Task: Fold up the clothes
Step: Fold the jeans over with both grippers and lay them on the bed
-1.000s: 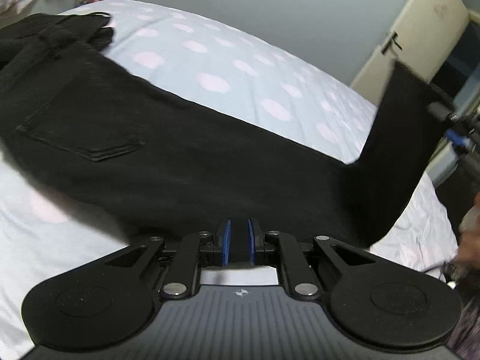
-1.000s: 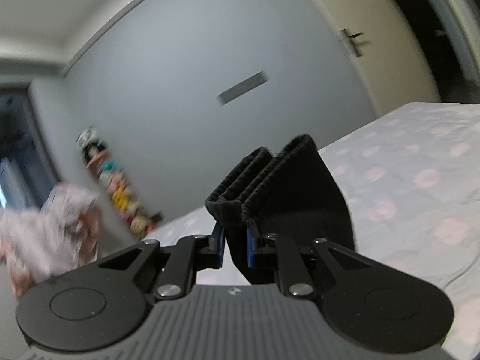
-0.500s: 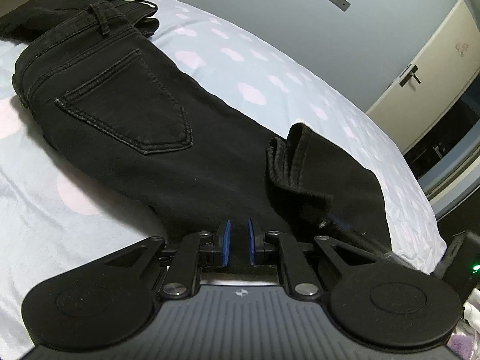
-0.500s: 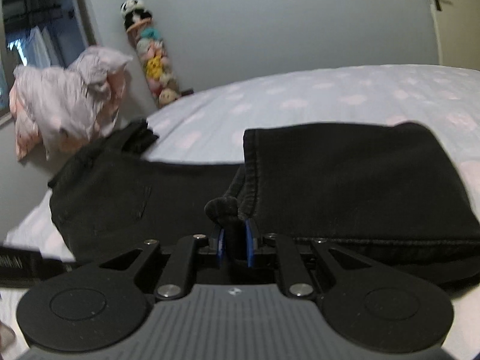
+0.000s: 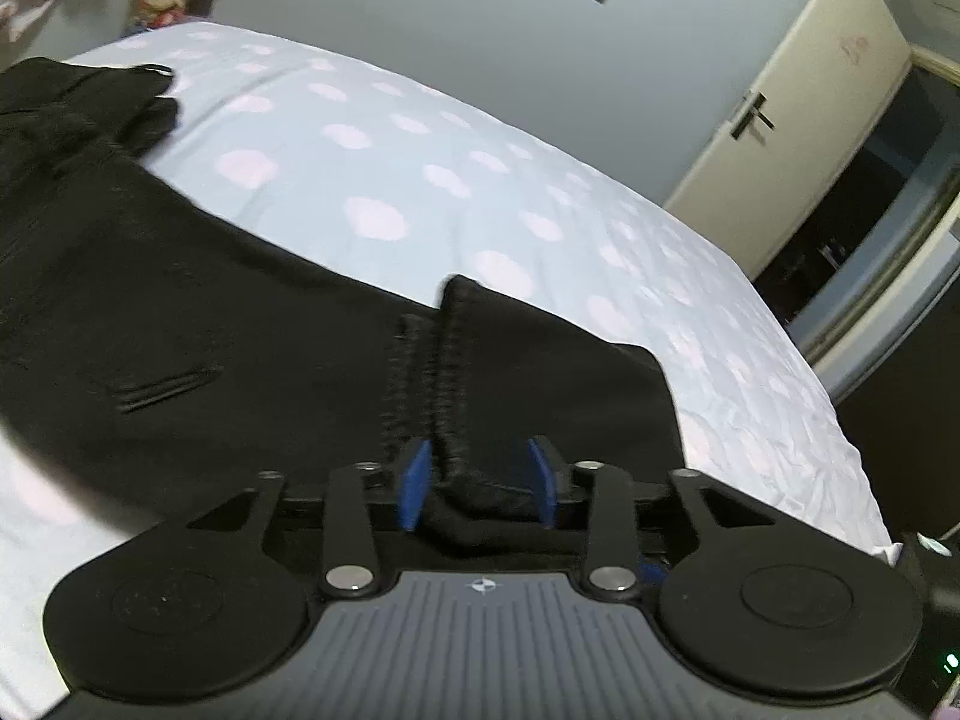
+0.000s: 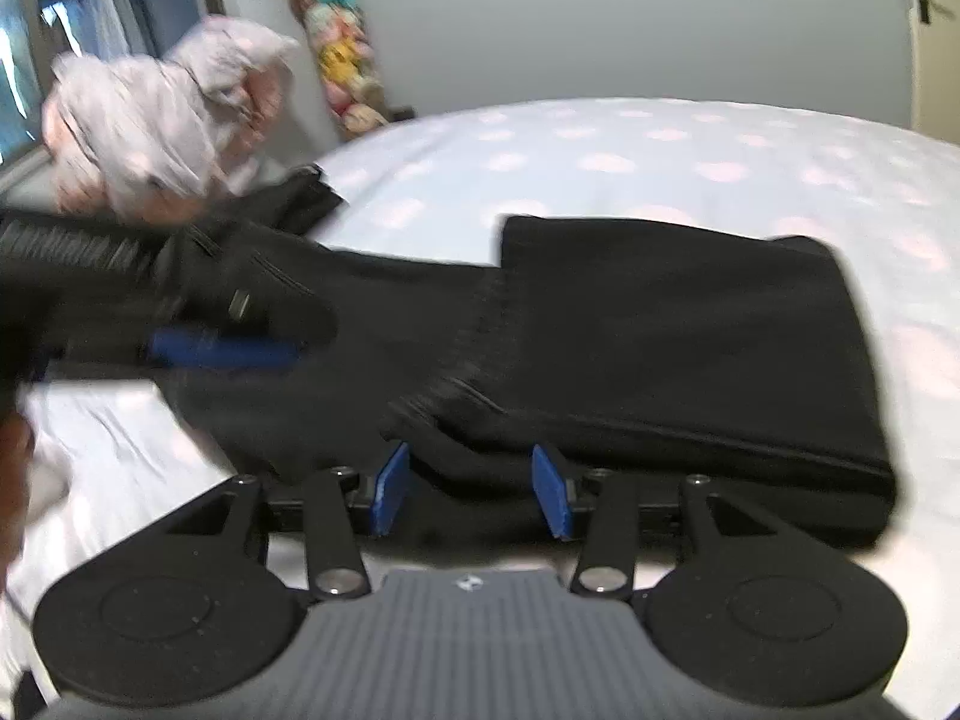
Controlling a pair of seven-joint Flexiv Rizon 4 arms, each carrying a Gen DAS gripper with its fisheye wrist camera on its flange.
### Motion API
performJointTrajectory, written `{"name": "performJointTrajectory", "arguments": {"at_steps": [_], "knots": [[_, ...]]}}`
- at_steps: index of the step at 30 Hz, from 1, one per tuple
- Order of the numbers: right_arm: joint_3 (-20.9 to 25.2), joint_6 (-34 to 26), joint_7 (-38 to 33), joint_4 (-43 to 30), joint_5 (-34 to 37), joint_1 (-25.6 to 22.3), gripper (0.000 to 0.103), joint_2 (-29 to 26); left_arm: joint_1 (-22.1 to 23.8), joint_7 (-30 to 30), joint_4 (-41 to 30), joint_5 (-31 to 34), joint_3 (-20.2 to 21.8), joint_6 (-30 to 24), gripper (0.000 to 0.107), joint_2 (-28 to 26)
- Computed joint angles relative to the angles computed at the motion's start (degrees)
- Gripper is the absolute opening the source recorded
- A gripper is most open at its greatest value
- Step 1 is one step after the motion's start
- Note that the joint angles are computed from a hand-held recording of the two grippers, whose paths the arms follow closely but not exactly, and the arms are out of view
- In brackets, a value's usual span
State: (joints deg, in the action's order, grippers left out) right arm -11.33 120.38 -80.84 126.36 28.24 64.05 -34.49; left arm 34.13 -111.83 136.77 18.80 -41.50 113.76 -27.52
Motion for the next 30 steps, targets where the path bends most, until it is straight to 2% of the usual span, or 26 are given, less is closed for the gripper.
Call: {"name": "performJointTrajectory", "arguments": {"at_steps": [2,4,7,9,11,13,14,17,18,21,25,26,27,28,30], "knots": [[-6.3,-3.1,-1.5,2.5,3.6,5.6,0.050,1.8,-2.8,1.0,-2.0,-0.9,1.3,-1.2,0.048,-1.3],[-10.9,-3.1,-1.2,4.3,6.0,9.0,0.050,1.9,-6.0,1.7,-4.0,-2.8,3.0,-2.6,0.048,-2.7],[-11.7,-2.6,1.9,5.3,6.1,7.8,0.049,1.9,-6.6,1.8,-6.0,-6.0,2.4,-5.5,0.047,-6.0],[-9.1,-1.8,3.4,5.6,4.3,4.0,0.049,2.6,-6.1,2.0,-7.0,-8.1,1.3,-7.0,0.047,-8.2],[-8.5,-1.8,3.5,6.1,3.4,2.4,0.049,3.1,-4.4,2.3,-7.2,-9.0,-0.6,-7.1,0.046,-10.4],[-7.6,-2.6,3.7,6.2,2.2,0.7,0.049,3.5,-4.3,2.6,-7.5,-10.1,-0.7,-7.8,0.045,-11.2],[-6.7,-3.2,4.3,5.8,1.3,-0.7,0.049,3.6,-4.8,2.5,-7.6,-10.8,-0.3,-7.8,0.041,-11.2],[0.9,-3.1,6.8,5.9,-4.3,-9.3,0.049,3.8,-9.2,1.0,-7.0,-13.8,4.8,-7.4,0.041,-8.0],[2.0,-3.7,7.2,5.6,-5.0,-10.6,0.049,3.6,-9.4,0.8,-6.7,-13.8,5.1,-7.1,0.041,-7.8],[3.5,-4.6,9.1,5.6,-7.3,-13.1,0.049,3.3,-6.3,0.3,-6.2,-12.4,1.8,-6.6,0.041,-10.1],[10.9,-3.8,12.6,6.4,-13.0,-21.9,0.049,4.0,-10.9,0.2,-7.8,-13.7,5.9,-7.0,0.041,-9.8],[11.6,-3.5,13.0,6.7,-13.9,-22.7,0.049,4.0,-12.0,0.2,-8.2,-14.1,6.9,-6.9,0.038,-9.9],[12.0,-3.1,13.2,7.0,-14.7,-23.4,0.049,4.0,-13.5,0.3,-8.5,-14.6,8.4,-7.1,0.030,-9.3],[11.5,-3.2,13.3,7.1,-14.8,-23.1,0.049,3.8,-14.8,0.7,-8.5,-14.8,9.7,-7.4,0.014,-8.3],[10.3,-3.8,13.3,7.2,-14.8,-21.9,0.049,3.4,-16.1,1.8,-7.9,-14.1,10.9,-6.1,0.011,-5.9]]}}
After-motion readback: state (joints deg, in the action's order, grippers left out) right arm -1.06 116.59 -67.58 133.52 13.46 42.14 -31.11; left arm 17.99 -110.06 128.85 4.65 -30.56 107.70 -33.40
